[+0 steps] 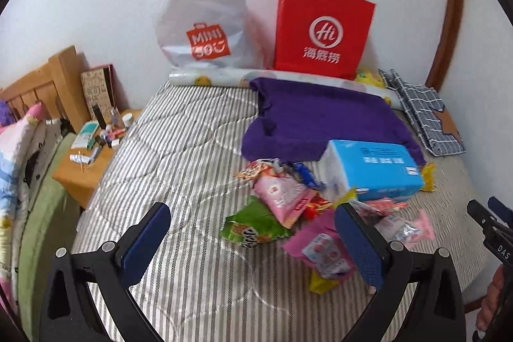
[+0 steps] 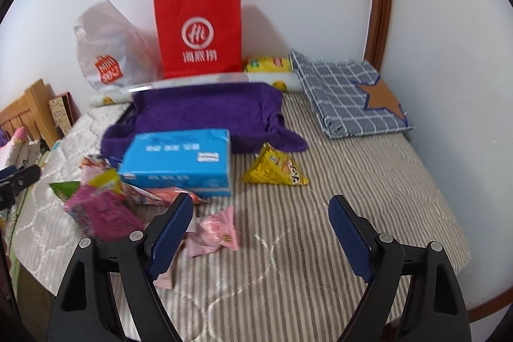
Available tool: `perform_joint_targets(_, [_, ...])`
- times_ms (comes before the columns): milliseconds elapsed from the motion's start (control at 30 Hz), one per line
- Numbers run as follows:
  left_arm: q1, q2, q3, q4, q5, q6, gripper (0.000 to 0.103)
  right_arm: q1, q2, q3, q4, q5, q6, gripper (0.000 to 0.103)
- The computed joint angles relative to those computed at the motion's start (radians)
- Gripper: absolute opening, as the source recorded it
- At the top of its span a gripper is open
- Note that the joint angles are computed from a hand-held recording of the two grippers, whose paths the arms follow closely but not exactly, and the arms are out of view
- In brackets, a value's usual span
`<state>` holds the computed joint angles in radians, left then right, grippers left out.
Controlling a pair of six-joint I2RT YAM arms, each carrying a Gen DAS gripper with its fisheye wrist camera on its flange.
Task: Organize snacks
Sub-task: 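Reach the right gripper to the yellow chip bag and close on it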
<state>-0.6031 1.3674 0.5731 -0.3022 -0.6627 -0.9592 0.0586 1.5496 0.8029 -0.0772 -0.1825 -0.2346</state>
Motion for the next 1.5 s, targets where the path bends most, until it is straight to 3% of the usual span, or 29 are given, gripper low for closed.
perform_joint_targets(133, [0.096,0.064,-0.024,0.107,0.081,0.080,0.102,-0.012,0.126,0.061,0.029,-0.003,0.014,0.076])
perform_joint_targets(567, [0.275,0.180,-0.037,0.313,0.221,0.204,0.102,0.003,0.438,0.342,0.004,-0.016,0.051,0.076])
perform_joint_targets(900, [0.342,0.234,0.002,0.343,0.271,0.254,0.102,0.018,0.552,0.480,-0.050,-0.025,0.068,0.076])
perform_joint_targets(1500, [0.362,0.250,0.008,0.359,0.286,0.259,0.102,0.031,0.621,0.544,-0.084,-0.001,0.048,0.076])
